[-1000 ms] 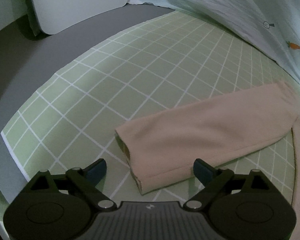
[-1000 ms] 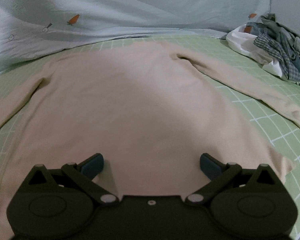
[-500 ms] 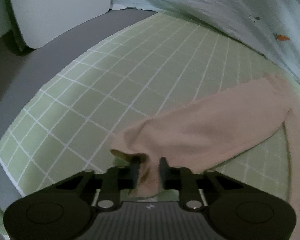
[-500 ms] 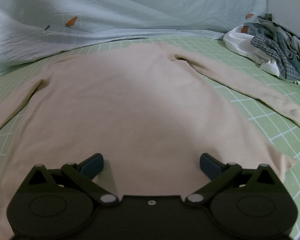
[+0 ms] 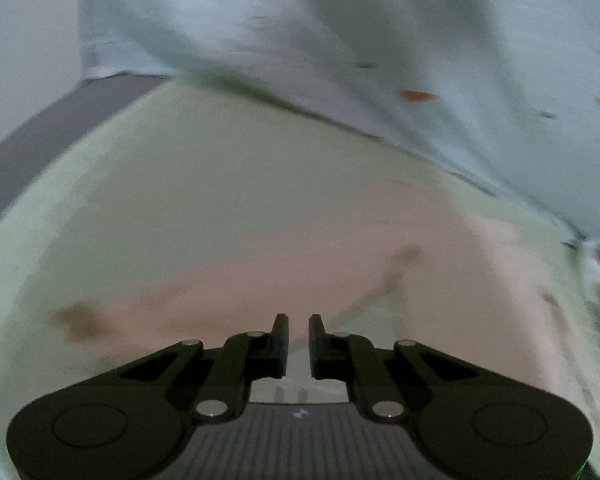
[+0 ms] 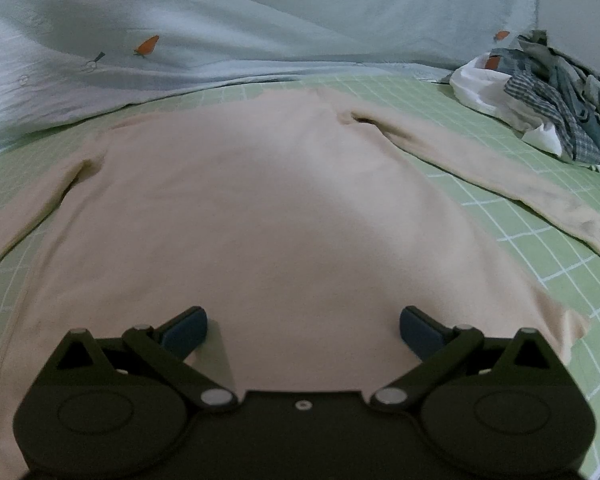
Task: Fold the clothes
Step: 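Grasp the sleeve cuff with the left tool and fold it across the body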
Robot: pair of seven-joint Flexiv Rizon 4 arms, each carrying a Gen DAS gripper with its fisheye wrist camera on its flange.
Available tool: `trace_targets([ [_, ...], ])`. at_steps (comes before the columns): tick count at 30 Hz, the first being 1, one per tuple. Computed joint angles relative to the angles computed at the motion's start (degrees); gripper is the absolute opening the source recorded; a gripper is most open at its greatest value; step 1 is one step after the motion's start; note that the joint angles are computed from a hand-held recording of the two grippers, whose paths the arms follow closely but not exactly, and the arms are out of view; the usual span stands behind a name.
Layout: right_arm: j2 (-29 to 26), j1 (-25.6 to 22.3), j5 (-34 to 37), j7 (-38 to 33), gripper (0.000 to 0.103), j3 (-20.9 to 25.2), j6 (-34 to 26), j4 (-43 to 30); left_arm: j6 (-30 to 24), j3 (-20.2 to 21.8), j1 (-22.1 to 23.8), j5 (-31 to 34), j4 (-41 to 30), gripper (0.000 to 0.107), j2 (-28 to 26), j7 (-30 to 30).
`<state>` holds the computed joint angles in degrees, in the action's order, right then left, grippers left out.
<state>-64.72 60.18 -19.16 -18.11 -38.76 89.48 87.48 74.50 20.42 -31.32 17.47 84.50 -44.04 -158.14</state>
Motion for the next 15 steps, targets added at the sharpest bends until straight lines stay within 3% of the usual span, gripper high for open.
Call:
trace_targets([
  [2, 0.11, -0.22, -0.08, -0.52, 0.103, 0.2, 0.61, 0.2, 6.96, -5.29, 3.57, -0.41, -0.67, 0.015, -0.95, 6.27],
  [3, 0.16, -0.33, -0.04, -0.86, 0.103, 0.3, 0.88, 0.27, 7.56, -5.99, 3.7, -0.15, -1.6, 0.023, -1.44, 8.33],
  [6, 0.35, -0.66, 0.25, -2.07, 0.103, 0.73, 1.51, 0.43, 0.5, -2.46, -0.23, -0.35, -4.62, 0.046, -2.31, 12.09],
  [11, -0.28, 0.17, 1.94, -3.29, 0.103, -0.15, 2.77, 0.91, -10.34, 1.84, -2.89, -0.2, -1.96, 0.067, -0.69, 2.21],
  [15, -1.11, 1.22, 3.69, -3.63, 0.103, -1.29, 2.92, 0.84, -14.24, 2.76, -3.09, 2.09, 3.12, 0.079, 2.3, -5.43],
])
